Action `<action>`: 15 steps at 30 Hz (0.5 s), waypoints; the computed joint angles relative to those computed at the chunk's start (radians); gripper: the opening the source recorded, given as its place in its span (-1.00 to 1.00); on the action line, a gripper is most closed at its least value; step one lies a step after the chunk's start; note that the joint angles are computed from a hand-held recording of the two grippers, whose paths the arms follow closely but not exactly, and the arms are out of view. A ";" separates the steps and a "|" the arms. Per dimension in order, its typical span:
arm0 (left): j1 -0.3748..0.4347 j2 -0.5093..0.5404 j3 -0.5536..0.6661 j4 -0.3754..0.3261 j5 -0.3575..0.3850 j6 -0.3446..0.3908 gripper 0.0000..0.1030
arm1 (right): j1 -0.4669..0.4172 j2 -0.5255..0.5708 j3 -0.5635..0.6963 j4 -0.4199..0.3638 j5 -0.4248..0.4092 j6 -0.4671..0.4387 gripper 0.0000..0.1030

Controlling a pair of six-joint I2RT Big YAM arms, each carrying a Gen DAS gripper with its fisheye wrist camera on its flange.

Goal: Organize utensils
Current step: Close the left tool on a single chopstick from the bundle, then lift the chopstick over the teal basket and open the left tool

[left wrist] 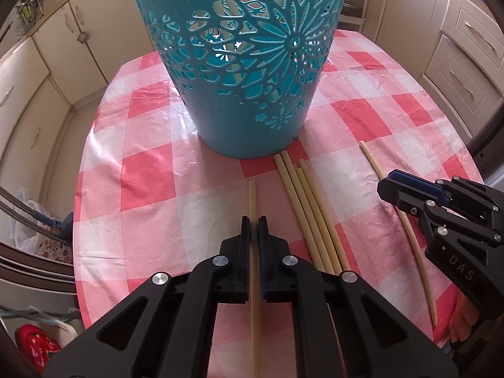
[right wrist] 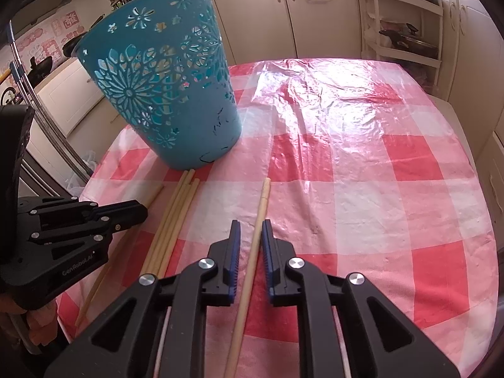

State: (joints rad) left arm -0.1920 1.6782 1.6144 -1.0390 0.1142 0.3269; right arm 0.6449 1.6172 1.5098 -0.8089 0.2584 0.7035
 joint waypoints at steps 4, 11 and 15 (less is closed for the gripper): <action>-0.001 -0.004 -0.007 0.011 0.003 0.003 -0.91 | 0.004 0.004 0.006 -0.008 0.009 -0.003 -0.72; 0.007 -0.042 -0.036 0.040 -0.002 0.021 -0.91 | 0.011 0.015 0.024 -0.032 0.024 -0.020 -0.72; 0.022 -0.094 -0.061 0.049 0.006 0.002 -0.91 | 0.013 0.016 0.029 -0.047 0.028 -0.031 -0.77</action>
State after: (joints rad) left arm -0.1704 1.5841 1.5537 -0.9900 0.1207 0.3291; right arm 0.6579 1.6337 1.5384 -0.8556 0.2861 0.6730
